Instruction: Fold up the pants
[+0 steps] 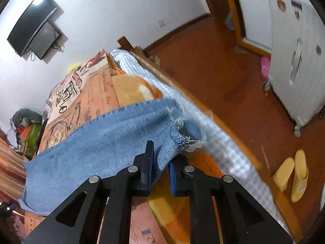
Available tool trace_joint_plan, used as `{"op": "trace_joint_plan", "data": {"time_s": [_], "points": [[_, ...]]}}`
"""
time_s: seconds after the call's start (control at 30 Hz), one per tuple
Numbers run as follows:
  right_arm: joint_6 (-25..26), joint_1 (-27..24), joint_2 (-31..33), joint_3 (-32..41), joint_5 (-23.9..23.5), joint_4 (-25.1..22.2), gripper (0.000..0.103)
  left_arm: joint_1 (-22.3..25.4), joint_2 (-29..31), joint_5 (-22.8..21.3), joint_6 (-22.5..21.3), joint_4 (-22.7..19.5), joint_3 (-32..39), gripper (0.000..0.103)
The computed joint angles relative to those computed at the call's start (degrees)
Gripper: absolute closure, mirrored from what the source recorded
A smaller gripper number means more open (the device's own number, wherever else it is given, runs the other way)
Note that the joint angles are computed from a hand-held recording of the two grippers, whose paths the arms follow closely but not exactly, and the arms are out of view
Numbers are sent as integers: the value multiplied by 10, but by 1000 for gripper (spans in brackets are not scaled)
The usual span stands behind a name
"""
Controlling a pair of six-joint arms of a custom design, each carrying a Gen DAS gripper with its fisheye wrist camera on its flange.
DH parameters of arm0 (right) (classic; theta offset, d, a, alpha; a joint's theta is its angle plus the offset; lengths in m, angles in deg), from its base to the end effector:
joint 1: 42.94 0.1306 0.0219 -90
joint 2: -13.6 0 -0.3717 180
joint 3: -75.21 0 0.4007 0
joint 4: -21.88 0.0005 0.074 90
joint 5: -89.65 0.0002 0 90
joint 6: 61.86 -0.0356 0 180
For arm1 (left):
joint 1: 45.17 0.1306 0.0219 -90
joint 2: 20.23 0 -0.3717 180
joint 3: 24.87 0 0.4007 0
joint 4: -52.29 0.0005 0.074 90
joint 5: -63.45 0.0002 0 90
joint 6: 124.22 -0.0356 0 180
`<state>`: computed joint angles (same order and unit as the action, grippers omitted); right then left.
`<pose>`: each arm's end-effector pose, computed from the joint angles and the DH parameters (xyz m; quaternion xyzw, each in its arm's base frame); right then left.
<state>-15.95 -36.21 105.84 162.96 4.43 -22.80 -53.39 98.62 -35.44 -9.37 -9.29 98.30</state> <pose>0.5042 0.0560 0.3877 0.3137 0.8824 0.1142 0.3316 0.6536 -0.0894 0.3944 -0.1599 0.9434 -0.0087 0.2905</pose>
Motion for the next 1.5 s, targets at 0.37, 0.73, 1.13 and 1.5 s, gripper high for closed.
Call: {"op": "trace_joint_plan", "data": {"time_s": [0.37, 0.73, 1.13, 1.5], "points": [[31, 8, 56, 84, 35, -50, 96, 93, 1, 118, 80, 35, -73, 45], [111, 13, 95, 160, 83, -81, 99, 63, 42, 61, 44, 27, -17, 85], [229, 3, 125, 254, 128, -30, 99, 32, 34, -47, -6, 16, 11, 95], [143, -14, 105, 99, 69, -63, 99, 26, 40, -65, -7, -1, -35, 95]]}}
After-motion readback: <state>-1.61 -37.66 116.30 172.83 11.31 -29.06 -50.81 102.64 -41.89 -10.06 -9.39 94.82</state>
